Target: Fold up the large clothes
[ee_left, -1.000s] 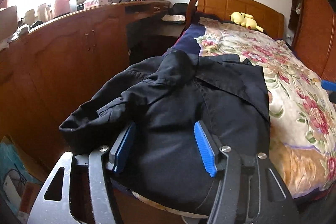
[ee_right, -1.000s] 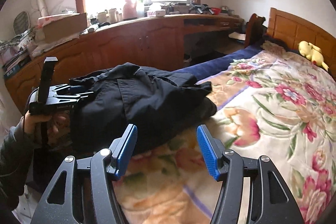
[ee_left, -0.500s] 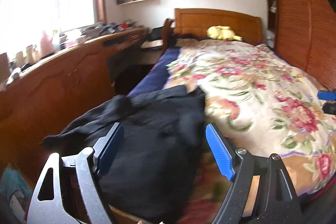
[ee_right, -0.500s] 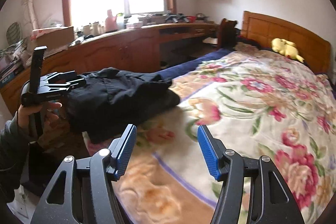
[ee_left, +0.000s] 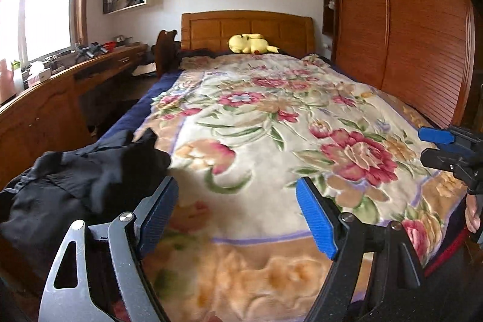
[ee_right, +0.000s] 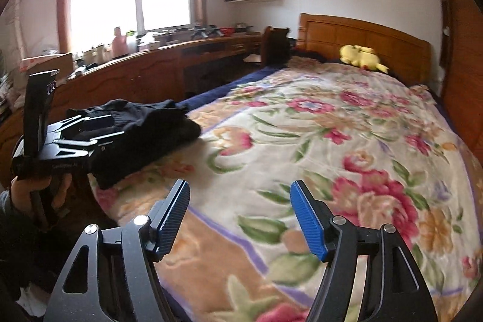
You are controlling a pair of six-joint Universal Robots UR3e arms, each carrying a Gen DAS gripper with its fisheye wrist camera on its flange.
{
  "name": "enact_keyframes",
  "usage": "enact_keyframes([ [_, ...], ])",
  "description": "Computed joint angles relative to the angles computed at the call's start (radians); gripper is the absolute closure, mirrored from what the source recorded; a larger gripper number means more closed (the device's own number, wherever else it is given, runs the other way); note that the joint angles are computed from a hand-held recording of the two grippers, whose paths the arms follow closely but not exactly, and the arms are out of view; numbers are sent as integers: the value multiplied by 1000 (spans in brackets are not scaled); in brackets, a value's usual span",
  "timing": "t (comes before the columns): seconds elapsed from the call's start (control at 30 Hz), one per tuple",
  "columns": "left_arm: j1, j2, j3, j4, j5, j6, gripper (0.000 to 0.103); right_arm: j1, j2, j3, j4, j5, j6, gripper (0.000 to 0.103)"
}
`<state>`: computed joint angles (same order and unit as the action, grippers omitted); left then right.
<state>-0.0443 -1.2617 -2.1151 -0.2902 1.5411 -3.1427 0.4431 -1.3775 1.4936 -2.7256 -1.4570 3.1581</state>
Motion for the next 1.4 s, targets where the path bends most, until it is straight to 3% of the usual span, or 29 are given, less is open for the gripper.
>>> enact_keyframes([
  [0.1, -94, -75, 42, 34, 47, -33, 22, 10, -29, 50, -20, -49, 37, 31],
  [0.27, -258, -198, 121, 65, 205, -102, 22, 27, -125, 177, -38, -140, 79, 31],
  [0.63, -461, -356, 274, 45, 291, -230, 22, 51, -350, 354, 26, -271, 214, 31],
  [0.77, -522, -384, 351, 7, 333, -265, 22, 111, -389, 356, 35, -386, 254, 31],
  [0.97, -606, -417, 435, -2, 442, -266, 22, 211, -428, 351, 29, -515, 312, 31],
  [1.13, -631, -433, 456, -3, 474, -256, 22, 280, -443, 370, 16, -588, 356, 31],
  [1.4, -640, -438, 453, 5, 475, -269, 22, 231, -445, 414, -43, -551, 348, 31],
])
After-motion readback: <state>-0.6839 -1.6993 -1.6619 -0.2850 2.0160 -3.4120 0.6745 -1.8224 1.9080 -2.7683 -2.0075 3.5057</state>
